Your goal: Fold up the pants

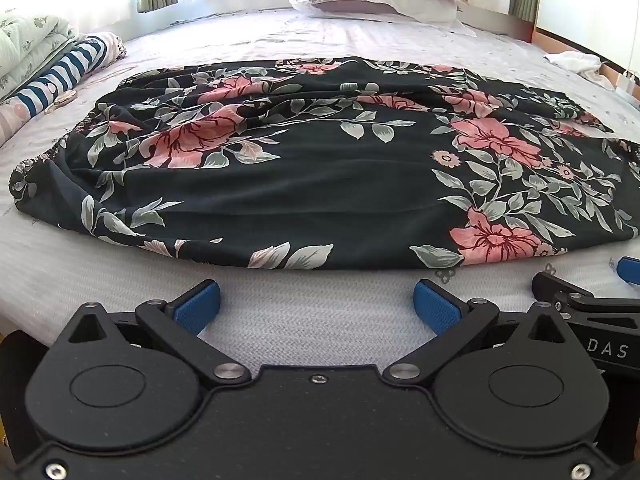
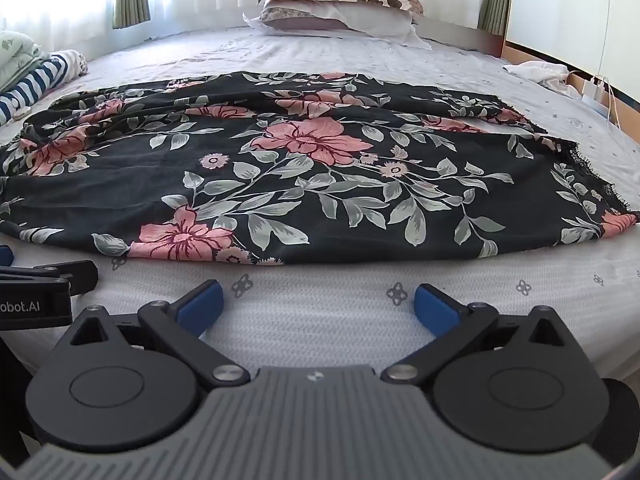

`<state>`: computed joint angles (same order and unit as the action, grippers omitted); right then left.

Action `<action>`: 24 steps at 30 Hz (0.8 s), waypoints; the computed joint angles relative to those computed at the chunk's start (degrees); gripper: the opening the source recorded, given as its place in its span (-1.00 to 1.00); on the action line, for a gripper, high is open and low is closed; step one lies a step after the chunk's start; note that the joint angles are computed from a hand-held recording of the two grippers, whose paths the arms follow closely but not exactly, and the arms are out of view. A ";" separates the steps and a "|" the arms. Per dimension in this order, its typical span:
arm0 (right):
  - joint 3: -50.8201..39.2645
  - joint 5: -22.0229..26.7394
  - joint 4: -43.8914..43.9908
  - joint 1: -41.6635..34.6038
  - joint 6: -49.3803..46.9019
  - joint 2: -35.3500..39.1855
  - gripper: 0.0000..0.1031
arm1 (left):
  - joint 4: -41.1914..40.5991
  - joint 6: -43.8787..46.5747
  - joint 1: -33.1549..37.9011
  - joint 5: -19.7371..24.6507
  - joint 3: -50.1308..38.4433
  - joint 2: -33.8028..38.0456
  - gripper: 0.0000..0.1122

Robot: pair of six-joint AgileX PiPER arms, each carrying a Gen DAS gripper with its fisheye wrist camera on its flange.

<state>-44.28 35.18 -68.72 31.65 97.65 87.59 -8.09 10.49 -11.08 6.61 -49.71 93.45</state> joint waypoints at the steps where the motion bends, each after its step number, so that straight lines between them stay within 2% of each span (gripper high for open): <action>1: 0.00 0.01 -0.03 0.01 0.04 0.02 1.00 | 0.77 -0.80 -0.13 -0.99 1.01 -0.46 0.84; 24: 0.04 0.16 -0.30 0.17 0.34 0.08 1.00 | 0.74 -0.80 -0.12 -0.95 0.96 -0.45 0.84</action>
<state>-44.24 35.34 -69.03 31.82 97.99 87.67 -7.35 9.69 -11.20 5.67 -48.76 93.00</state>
